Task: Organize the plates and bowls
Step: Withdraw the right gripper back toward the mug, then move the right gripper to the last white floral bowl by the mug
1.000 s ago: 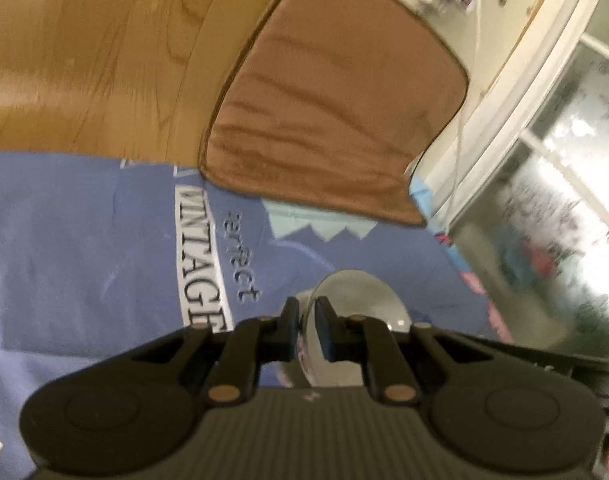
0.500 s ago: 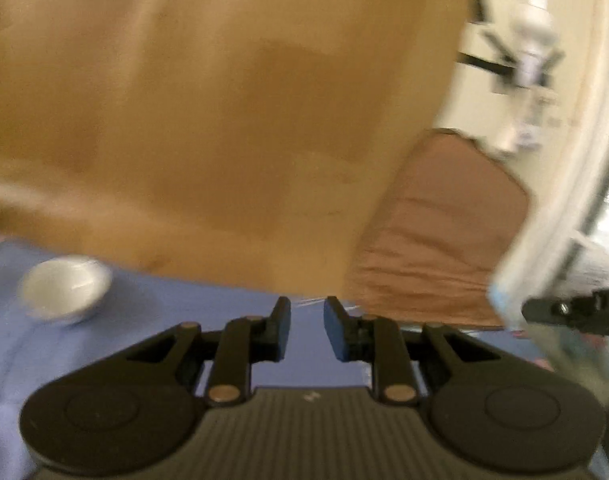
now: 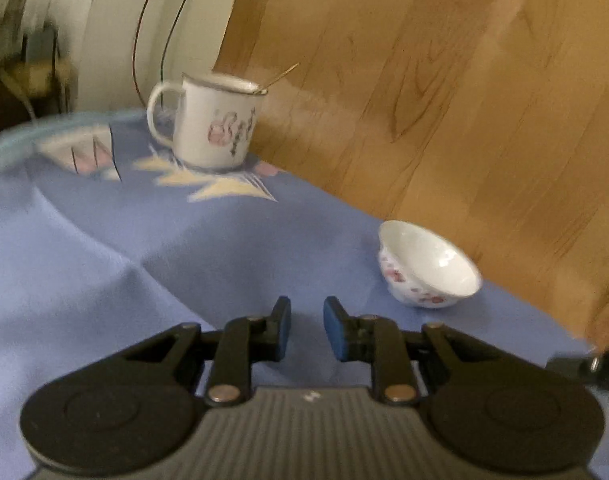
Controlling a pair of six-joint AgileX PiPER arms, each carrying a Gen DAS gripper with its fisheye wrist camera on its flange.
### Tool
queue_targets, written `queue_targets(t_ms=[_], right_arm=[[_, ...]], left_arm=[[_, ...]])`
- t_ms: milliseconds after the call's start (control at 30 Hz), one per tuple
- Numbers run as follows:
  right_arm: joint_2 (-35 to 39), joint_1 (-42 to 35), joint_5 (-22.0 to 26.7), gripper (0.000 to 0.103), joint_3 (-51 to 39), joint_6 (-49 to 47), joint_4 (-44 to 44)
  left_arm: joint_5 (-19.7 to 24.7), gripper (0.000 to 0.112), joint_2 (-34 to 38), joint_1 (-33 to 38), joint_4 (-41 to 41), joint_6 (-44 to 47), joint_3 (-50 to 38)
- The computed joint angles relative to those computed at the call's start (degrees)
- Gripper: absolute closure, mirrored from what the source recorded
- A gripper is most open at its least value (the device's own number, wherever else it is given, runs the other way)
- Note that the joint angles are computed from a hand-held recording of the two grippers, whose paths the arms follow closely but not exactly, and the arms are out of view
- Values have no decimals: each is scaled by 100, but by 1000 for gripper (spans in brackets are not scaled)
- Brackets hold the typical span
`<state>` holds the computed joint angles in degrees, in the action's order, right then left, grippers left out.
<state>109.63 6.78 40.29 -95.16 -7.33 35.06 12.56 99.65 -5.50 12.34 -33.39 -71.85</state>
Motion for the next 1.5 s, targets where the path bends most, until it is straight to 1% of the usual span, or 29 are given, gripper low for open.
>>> queue_targets(t_ms=[33, 67, 100, 133, 233, 267, 333, 367, 533, 700, 767, 867, 933, 1133, 1200, 1233, 1300, 1367, 1400, 1500], right_arm=[[126, 95, 16, 93, -190, 160, -175], [230, 189, 47, 93, -359, 299, -366], [304, 253, 73, 93, -490, 390, -516], [390, 280, 97, 93, -613, 425, -624], [648, 356, 225, 92, -1035, 688, -914], [696, 359, 249, 91, -1114, 769, -945], [783, 363, 274, 76, -1259, 918, -997], [788, 369, 244, 74, -1250, 940, -1004], [927, 506, 340, 74, -1427, 1140, -1266], [942, 481, 381, 74, -1473, 1216, -1295], [1009, 488, 469, 74, -1573, 1263, -1302], [1169, 507, 685, 73, -1770, 1332, -1380], [1090, 536, 453, 73, -1564, 1171, -1373], [1036, 604, 364, 73, -1485, 1109, -1546], [1020, 577, 327, 73, -1436, 1043, -1469], [980, 570, 236, 73, -1335, 990, -1415], [813, 559, -153, 73, -919, 794, -1210], [534, 565, -858, 72, -191, 343, -766], [383, 582, -1276, 72, 220, -30, -436], [32, 686, -2426, 72, 1283, -1749, 1106]], left_arm=[[39, 93, 21, -64, 371, -344, -27], [8, 93, 9, -78, 513, -458, 26], [82, 93, 17, -93, 425, -344, -31], [130, 93, 17, -70, 112, 0, -74], [117, 93, 46, 22, -454, 605, -98], [131, 93, 70, 44, -578, 729, -137], [132, 93, 46, 53, -645, 791, -114], [134, 93, 31, 49, -624, 775, -98], [128, 92, 43, 35, -509, 681, -101], [130, 92, 46, 38, -497, 675, -107], [131, 92, 42, 37, -509, 680, -107], [121, 89, 28, 25, -401, 571, -96], [94, 86, 6, 4, -164, 336, -71], [107, 85, 3, -30, 106, 74, -78], [97, 80, -6, -61, 366, -175, -61], [80, 78, -16, -83, 587, -387, -41], [50, 75, -24, -105, 900, -677, -11], [47, 75, -20, -119, 1036, -808, 0], [49, 75, -11, -124, 1094, -862, -2], [35, 75, -9, -161, 1383, -1111, 15]])
